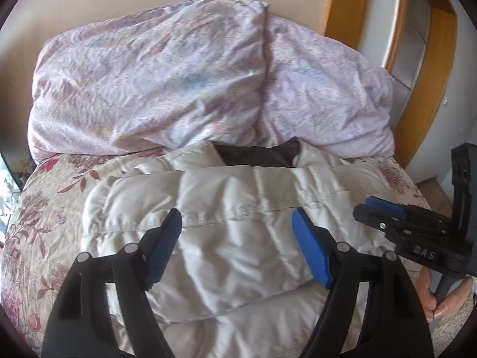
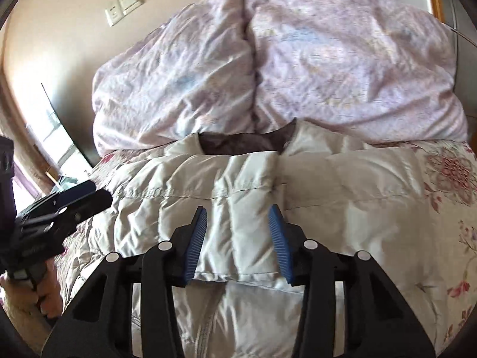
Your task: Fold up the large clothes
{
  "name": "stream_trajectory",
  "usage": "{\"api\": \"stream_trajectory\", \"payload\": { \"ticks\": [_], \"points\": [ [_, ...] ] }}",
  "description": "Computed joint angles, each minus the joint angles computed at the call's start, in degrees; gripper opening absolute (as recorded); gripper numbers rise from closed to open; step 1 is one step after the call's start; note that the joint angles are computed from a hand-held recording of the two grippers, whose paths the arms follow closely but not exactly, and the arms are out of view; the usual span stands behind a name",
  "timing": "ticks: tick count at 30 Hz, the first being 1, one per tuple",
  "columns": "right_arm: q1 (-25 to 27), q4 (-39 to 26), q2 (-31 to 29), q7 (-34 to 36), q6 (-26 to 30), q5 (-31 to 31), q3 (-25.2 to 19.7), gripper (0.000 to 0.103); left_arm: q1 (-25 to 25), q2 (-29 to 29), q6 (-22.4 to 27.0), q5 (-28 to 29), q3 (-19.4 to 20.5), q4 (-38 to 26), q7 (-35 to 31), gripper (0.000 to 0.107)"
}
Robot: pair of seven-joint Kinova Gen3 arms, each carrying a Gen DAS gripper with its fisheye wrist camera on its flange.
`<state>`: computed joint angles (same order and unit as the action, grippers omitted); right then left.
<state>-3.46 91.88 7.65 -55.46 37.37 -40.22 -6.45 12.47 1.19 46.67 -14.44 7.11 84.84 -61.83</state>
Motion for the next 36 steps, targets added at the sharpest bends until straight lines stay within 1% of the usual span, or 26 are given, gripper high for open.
{"api": "stream_trajectory", "payload": {
  "ticks": [1, 2, 3, 6, 7, 8, 9, 10, 12, 16, 18, 19, 21, 23, 25, 26, 27, 28, 29, 30, 31, 32, 33, 34, 35, 36],
  "points": [
    [-0.7, -0.3, 0.4, 0.2, -0.4, 0.5, -0.3, 0.045, -0.2, 0.2, 0.3, -1.5, -0.3, 0.3, 1.3, 0.076],
    [-0.8, -0.4, 0.8, -0.5, -1.1, 1.9, -1.4, 0.045, -0.4, 0.5, 0.5, -2.5, -0.7, 0.7, 2.1, 0.076],
    [-1.8, -0.8, 1.3, -2.1, -1.5, 4.1, -1.4, 0.045, -0.7, 0.8, 0.5, -3.2, -0.9, 0.9, 2.4, 0.076],
    [-6.3, -2.3, 3.4, -8.9, -2.5, 11.1, 0.9, 0.045, -1.0, 2.0, 0.9, -4.9, -1.5, 1.6, 3.2, 0.076],
    [-8.3, -2.7, 4.0, -11.3, -2.6, 13.2, 2.3, 0.045, -1.1, 2.6, 1.2, -4.9, -1.7, 1.6, 3.2, 0.076],
    [-9.2, -3.2, 4.7, -13.6, -2.4, 15.4, 2.7, 0.043, -1.2, 3.2, 1.5, -4.5, -1.9, 1.4, 2.9, 0.076],
    [-9.0, -3.8, 5.5, -15.6, -1.8, 17.1, 2.3, 0.042, -1.5, 3.7, 1.6, -3.8, -2.1, 1.5, 2.4, 0.076],
    [-7.7, -4.2, 6.2, -16.7, -1.5, 18.4, 0.8, 0.041, -1.7, 4.1, 1.5, -3.2, -2.4, 1.6, 2.0, 0.076],
    [-7.7, -4.8, 7.3, -19.0, -1.1, 20.9, 0.3, 0.040, -1.7, 5.0, 1.2, -2.8, -2.7, 1.9, 1.7, 0.076],
    [-6.9, -5.8, 8.7, -20.5, -0.3, 22.3, -0.7, 0.040, -0.8, 6.5, 1.1, -3.8, -3.1, 1.9, 2.0, 0.077],
    [-6.7, -6.5, 9.5, -19.0, 0.6, 19.8, 0.0, 0.040, -0.3, 7.4, 1.2, -3.0, -4.1, 1.6, 1.6, 0.079],
    [-7.3, -6.7, 9.9, -17.6, 1.2, 17.6, 1.6, 0.040, 0.9, 7.9, 1.4, -1.7, -5.9, 1.1, 0.7, 0.079],
    [-7.3, -6.6, 10.4, -14.1, 1.8, 12.9, 3.2, 0.040, 4.7, 8.7, 1.4, 1.0, -11.2, 0.5, -1.1, 0.079],
    [-10.0, -6.3, 10.7, -10.7, 2.2, 8.3, 7.6, 0.040, 8.8, 9.5, 1.1, 3.1, -16.5, 0.2, -2.2, 0.080],
    [-13.0, -6.4, 10.9, -8.6, 3.3, 5.1, 12.0, 0.040, 13.2, 10.6, 1.6, 4.2, -21.8, -0.7, -3.2, 0.081],
    [-13.0, -6.5, 11.2, -6.8, 4.1, 2.8, 12.9, 0.041, 15.5, 11.0, 2.2, 4.9, -24.5, -1.3, -3.8, 0.081],
    [-12.0, -7.2, 11.6, -5.0, 5.9, 0.5, 13.0, 0.041, 17.7, 11.2, 3.0, 5.8, -27.1, -1.9, -4.9, 0.081],
    [-9.9, -8.0, 12.1, -3.9, 8.2, -1.9, 12.1, 0.043, 18.8, 10.8, 3.9, 7.7, -28.9, -2.3, -6.8, 0.079],
    [-7.3, -8.6, 12.4, -3.5, 10.5, -4.2, 10.8, 0.043, 18.9, 9.9, 4.5, 10.1, -29.7, -2.3, -8.9, 0.077],
    [-4.6, -8.8, 12.2, -3.7, 12.9, -6.5, 9.6, 0.043, 18.1, 8.0, 4.4, 12.4, -29.4, -1.2, -11.0, 0.077],
    [-2.0, -8.2, 11.4, -3.3, 14.6, -8.9, 8.5, 0.048, 16.2, 5.7, 3.8, 14.7, -28.1, 0.4, -13.3, 0.077],
    [0.7, -6.7, 9.8, -2.0, 15.3, -11.2, 7.3, 0.062, 13.6, 3.3, 3.7, 17.0, -26.0, 1.9, -15.7, 0.079],
    [3.3, -4.6, 7.9, 0.3, 15.5, -13.5, 6.0, 0.071, 10.9, 0.7, 3.7, 18.7, -24.0, 3.5, -18.0, 0.079],
    [6.0, -2.6, 5.5, 2.6, 16.7, -15.9, 5.5, 0.085, 8.3, -1.7, 3.9, 20.0, -22.2, 5.1, -20.3, 0.080],
    [8.6, -0.8, 3.6, 4.9, 18.1, -18.1, 4.8, 0.093, 6.1, -4.4, 4.1, 21.2, -21.0, 6.9, -22.6, 0.085],
    [11.3, 0.6, 2.3, 7.3, 20.1, -19.9, 5.2, 0.095, 4.8, -6.8, 4.1, 22.3, -20.8, 8.7, -25.0, 0.087]
  ]
}}
